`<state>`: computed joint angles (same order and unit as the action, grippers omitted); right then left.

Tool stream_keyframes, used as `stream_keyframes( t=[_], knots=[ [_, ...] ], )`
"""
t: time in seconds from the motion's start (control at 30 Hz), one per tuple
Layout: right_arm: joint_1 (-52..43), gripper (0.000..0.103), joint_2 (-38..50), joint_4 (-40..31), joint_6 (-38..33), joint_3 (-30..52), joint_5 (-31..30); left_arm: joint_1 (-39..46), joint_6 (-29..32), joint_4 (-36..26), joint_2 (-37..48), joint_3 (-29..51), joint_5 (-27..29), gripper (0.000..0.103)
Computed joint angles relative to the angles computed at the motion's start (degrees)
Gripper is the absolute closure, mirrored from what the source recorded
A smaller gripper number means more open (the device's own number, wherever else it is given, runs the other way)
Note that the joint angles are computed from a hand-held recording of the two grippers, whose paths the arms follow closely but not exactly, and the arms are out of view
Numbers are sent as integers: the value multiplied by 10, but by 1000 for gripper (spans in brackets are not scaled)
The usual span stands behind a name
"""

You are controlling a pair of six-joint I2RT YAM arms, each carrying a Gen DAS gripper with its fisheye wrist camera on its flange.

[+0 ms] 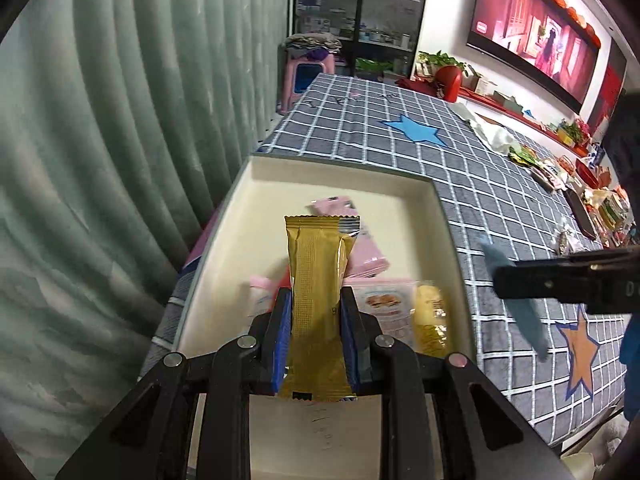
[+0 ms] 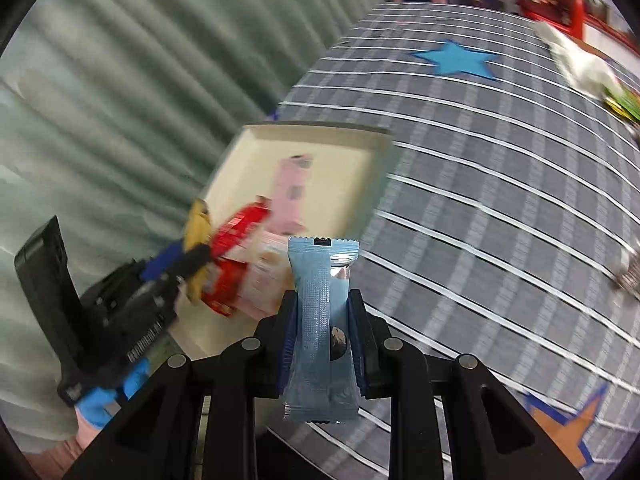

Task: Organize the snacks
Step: 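Drop the gold bar and light blue bar into the tray with both tools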

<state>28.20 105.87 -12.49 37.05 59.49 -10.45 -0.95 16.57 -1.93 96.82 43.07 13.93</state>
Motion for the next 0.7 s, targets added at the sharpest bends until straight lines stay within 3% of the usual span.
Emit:
stream_keyframes(
  t=[0.3,0.5,0.53,0.57,0.6,0.63,0.7],
  knots=[
    [45,77,125,-44,1,157,17,30,17,1,27,9,15,78],
    [46,74,140,-79,3,177,34,25,25,-3,35,13,15,76],
    [42,65,143,-82,4,180,35,24,25,0,34,10,12,71],
    [41,28,139,-85,9,176,40,22,23,3,32,9,9,62],
    [40,0,133,-83,15,168,48,21,22,5,29,7,8,57],
    [39,0,121,-68,23,149,61,20,20,8,27,4,7,49],
    [34,0,106,-64,30,130,67,17,17,12,21,0,2,45]
  ],
)
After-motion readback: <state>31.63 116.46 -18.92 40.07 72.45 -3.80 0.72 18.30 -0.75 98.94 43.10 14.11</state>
